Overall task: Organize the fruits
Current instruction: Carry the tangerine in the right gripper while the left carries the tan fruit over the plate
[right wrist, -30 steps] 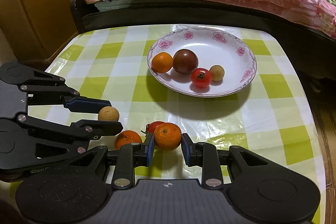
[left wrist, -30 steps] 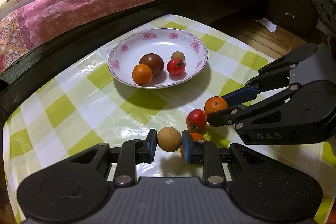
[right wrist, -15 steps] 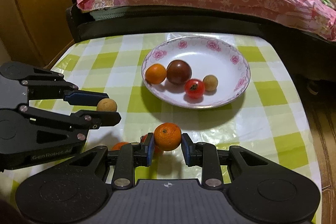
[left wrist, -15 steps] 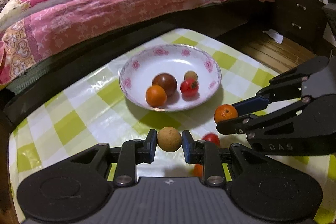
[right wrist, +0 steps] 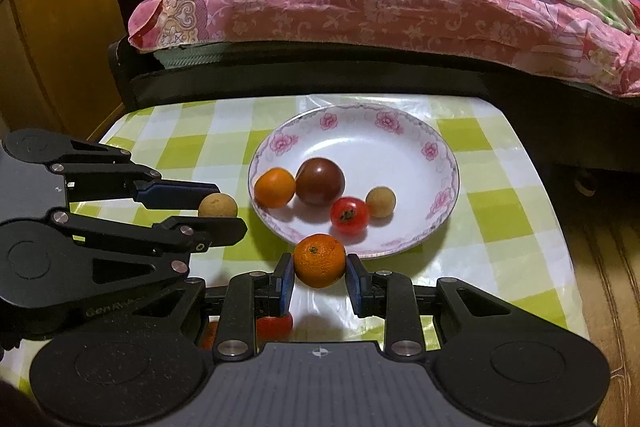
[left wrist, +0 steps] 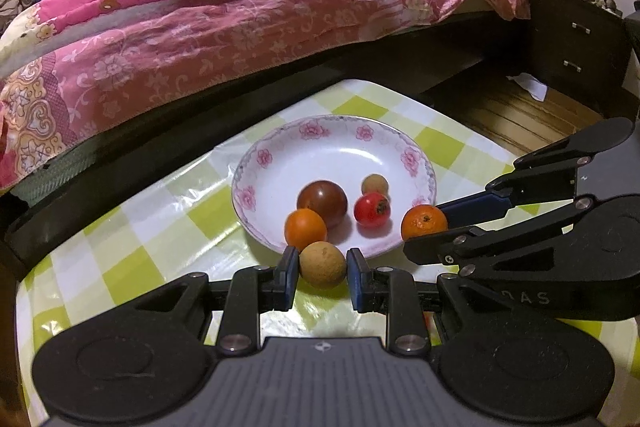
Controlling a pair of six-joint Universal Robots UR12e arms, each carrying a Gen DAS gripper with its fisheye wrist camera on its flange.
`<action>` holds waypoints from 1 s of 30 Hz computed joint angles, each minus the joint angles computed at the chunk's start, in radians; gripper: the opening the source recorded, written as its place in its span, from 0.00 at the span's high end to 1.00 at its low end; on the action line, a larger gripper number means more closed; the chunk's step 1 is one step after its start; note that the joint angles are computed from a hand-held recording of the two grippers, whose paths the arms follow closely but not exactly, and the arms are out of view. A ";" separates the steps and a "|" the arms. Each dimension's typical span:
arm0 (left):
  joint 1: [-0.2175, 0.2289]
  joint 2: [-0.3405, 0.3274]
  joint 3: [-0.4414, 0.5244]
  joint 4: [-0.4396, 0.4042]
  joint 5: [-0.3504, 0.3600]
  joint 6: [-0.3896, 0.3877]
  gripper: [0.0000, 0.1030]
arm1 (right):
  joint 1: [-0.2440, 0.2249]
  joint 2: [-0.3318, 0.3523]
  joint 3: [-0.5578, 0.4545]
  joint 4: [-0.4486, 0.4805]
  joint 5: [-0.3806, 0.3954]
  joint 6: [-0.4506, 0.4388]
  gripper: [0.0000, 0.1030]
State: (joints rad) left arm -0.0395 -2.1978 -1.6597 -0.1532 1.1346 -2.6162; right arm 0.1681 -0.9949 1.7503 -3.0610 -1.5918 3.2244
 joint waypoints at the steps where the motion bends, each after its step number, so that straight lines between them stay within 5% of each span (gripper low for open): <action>1: 0.000 -0.003 0.005 0.002 0.001 -0.006 0.67 | 0.000 0.002 -0.004 -0.001 -0.003 -0.002 0.77; 30: -0.043 -0.110 0.171 0.012 0.073 -0.051 0.67 | -0.020 0.082 -0.114 -0.027 -0.099 -0.020 0.77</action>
